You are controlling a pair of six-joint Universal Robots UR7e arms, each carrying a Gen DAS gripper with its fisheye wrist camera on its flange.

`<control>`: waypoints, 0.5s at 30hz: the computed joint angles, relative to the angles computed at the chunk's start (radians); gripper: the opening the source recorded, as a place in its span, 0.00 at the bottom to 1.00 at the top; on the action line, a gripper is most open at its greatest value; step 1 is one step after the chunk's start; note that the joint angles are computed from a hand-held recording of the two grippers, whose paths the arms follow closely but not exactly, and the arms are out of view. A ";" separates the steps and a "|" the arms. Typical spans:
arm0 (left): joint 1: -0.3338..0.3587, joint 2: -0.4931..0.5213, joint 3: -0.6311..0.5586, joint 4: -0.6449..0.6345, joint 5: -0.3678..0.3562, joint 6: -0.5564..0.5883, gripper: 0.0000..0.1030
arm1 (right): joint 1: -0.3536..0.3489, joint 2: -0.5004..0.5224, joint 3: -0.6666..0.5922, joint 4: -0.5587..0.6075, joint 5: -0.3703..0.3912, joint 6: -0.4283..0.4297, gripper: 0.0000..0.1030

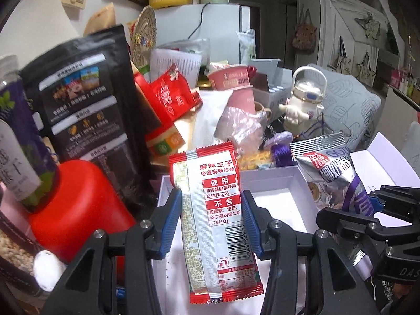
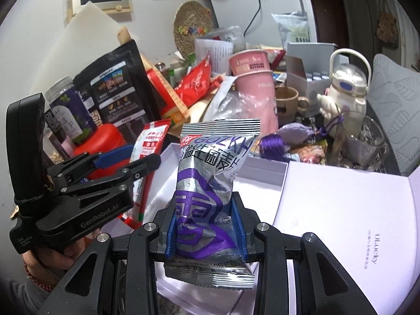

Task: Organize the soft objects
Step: 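Carry the GOZKI packet with the right tool while the left tool carries the strip pack over the box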

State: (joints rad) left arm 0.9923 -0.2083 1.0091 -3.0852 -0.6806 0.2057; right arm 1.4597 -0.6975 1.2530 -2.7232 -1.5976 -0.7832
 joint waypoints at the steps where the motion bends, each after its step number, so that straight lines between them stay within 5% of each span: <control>1: 0.002 0.002 -0.006 0.010 -0.001 -0.005 0.44 | -0.001 0.004 -0.005 0.006 -0.002 0.002 0.34; 15: 0.034 0.042 -0.086 0.191 0.033 -0.074 0.44 | -0.002 0.064 -0.064 0.015 -0.080 0.037 0.34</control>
State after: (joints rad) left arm 1.0267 -0.1665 0.9229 -2.8946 -0.6480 0.1313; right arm 1.4581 -0.6331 1.1886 -2.7078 -1.6772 -0.7463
